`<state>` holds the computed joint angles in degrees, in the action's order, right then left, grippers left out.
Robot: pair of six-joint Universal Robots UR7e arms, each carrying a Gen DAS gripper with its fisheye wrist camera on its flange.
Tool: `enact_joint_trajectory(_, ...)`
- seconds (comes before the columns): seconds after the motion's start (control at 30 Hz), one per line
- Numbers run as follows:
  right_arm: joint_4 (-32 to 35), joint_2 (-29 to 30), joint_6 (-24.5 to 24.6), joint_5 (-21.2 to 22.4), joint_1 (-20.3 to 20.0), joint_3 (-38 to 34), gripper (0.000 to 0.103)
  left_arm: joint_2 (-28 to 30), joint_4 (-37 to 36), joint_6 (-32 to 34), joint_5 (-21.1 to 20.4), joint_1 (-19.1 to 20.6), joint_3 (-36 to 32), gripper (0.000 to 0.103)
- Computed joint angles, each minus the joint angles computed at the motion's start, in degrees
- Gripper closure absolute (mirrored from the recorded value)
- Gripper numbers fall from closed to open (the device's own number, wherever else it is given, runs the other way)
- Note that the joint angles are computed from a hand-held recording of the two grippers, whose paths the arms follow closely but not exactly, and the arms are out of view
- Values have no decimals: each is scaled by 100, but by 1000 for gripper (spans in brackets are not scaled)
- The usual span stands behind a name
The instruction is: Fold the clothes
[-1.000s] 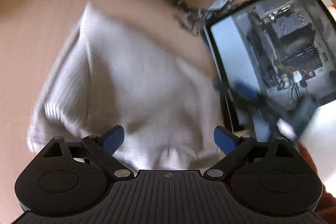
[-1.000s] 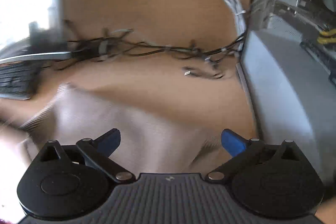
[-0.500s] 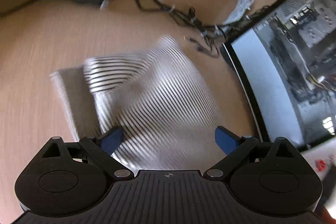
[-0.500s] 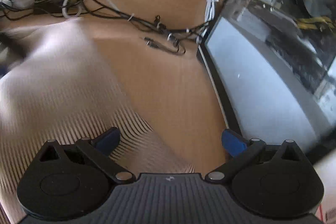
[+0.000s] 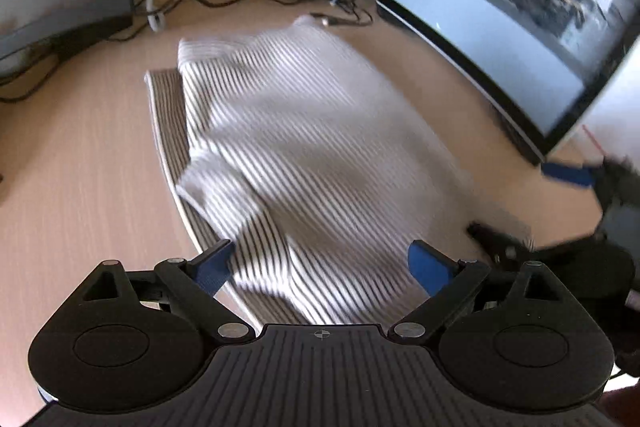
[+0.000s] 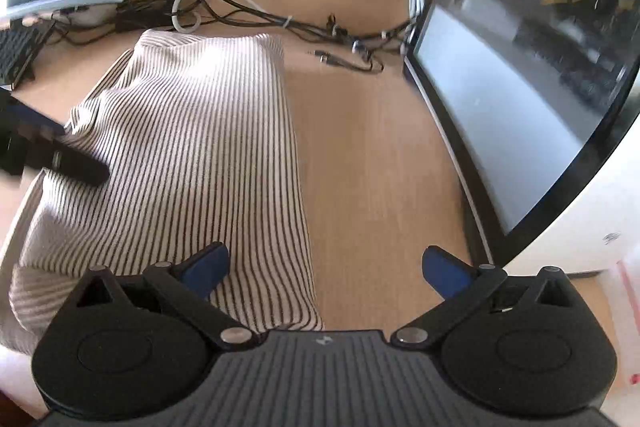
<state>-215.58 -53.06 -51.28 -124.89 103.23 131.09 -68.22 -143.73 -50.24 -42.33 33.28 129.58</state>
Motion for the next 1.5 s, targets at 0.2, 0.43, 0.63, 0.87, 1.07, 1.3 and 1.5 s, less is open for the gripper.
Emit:
enact_joint_trajectory(0.2, -156, 227, 664, -640, 289, -94, 0, -205, -72, 51, 78, -185, 322, 6)
enact_joint_trajectory(0.43, 285, -100, 957, -772, 591, 101, 0, -342, -211, 113, 130, -253, 521, 6)
enact_joint_trajectory(0.63, 159, -192, 904, -477, 540, 319, 0, -453, 279, -466, 309, -474, 547, 5)
enact_joint_trajectory(0.87, -263, -260, 210, 253, 114, 657, 0, -133, 973, -1301, 486, -659, 341, 5)
enact_joint_trajectory(1.07, 296, -941, -154, 910, -333, 1069, 0, -87, 1934, -2341, 536, -978, 258, 2)
enact_joint_trajectory(1.3, 2168, -2153, -133, 1429, -624, 1063, 0, -395, 3516, -3949, 406, -1419, 119, 2)
enact_joint_trajectory(1.5, 2550, -2301, 379, 2024, -673, 672, 0, -331, 3523, -3933, 509, -1262, -45, 2)
